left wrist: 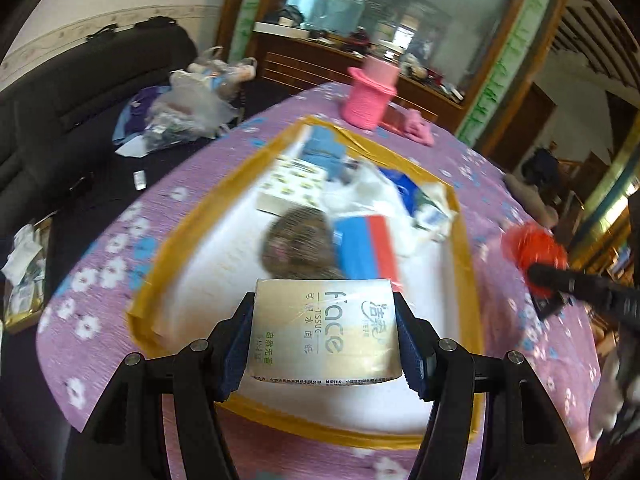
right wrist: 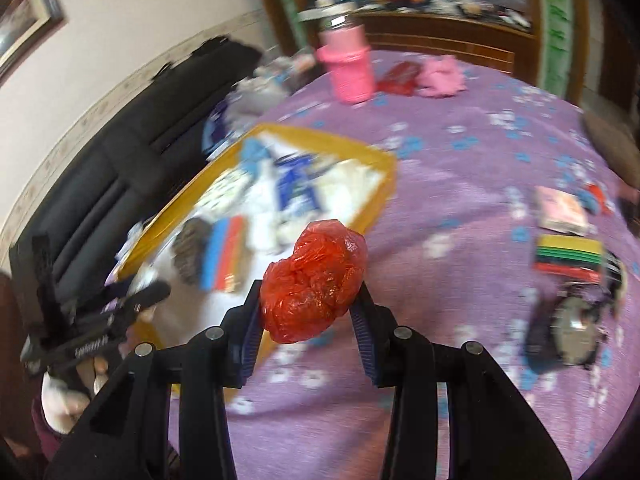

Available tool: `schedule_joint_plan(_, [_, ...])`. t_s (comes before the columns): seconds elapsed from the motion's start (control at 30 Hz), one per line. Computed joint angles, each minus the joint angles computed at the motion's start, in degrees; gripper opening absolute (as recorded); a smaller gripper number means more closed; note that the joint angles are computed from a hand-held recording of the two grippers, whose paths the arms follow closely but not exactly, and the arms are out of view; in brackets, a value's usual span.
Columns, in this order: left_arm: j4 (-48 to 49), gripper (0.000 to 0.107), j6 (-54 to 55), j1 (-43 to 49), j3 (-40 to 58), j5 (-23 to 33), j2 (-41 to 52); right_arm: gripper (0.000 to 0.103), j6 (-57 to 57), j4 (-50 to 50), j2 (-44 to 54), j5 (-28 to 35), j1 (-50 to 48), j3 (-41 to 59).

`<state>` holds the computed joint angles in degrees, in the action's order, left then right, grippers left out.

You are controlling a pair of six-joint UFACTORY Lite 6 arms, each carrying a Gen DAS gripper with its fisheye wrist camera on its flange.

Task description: Organize soft objects

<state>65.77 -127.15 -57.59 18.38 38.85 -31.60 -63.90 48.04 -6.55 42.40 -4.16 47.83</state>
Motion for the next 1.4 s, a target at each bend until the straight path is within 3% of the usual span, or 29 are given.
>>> schedule_joint_plan(0.13, [-1.82, 0.062, 4.87, 5.00, -0.21, -0.93, -0.96, 0.040, 2.61, 0.25, 0.67, -4.13, 9.19, -2.54])
schedule_joint_plan(0.33, [3.68, 0.063, 5.65, 16.68, -0.15, -10.05, 2.71, 0.040, 2.75, 1.59, 3.58, -7.42, 18.39, -4.59])
schedule_joint_plan(0.53, [18.58, 0.066, -5.19, 23.75, 1.77, -16.64, 8.92, 0.040, 1.28, 4.02, 7.20, -9.25, 24.60, -4.63])
schedule_joint_plan(0.63, [23.62, 0.073, -10.45, 25.21, 0.50, -17.74, 8.24, 0.043, 0.28, 5.86, 9.68, -9.89, 27.16, -3.98])
schedule_joint_plan(0.73, [18.51, 0.080, -7.48, 22.19, -0.05, -14.13, 6.58, 0.053, 1.35, 5.74, 10.67, -12.29, 30.57, -3.79])
schedule_joint_plan(0.9, [8.69, 0.081, -1.04, 14.99, 1.95, -4.88, 5.93, 0.054, 2.44, 4.07, 8.14, -14.05, 32.10, -5.49])
schedule_joint_plan(1.2, [2.59, 0.081, 1.18, -1.48, 11.57, 13.32, 15.13, 0.054, -3.18, 5.58, -1.77, -5.04, 17.88, -9.83])
schedule_joint_plan(1.4, [-0.39, 0.081, 3.24, -9.04, 20.44, 19.59, 24.40, 0.054, -8.42, 6.03, -6.72, 2.46, 4.44, -12.15])
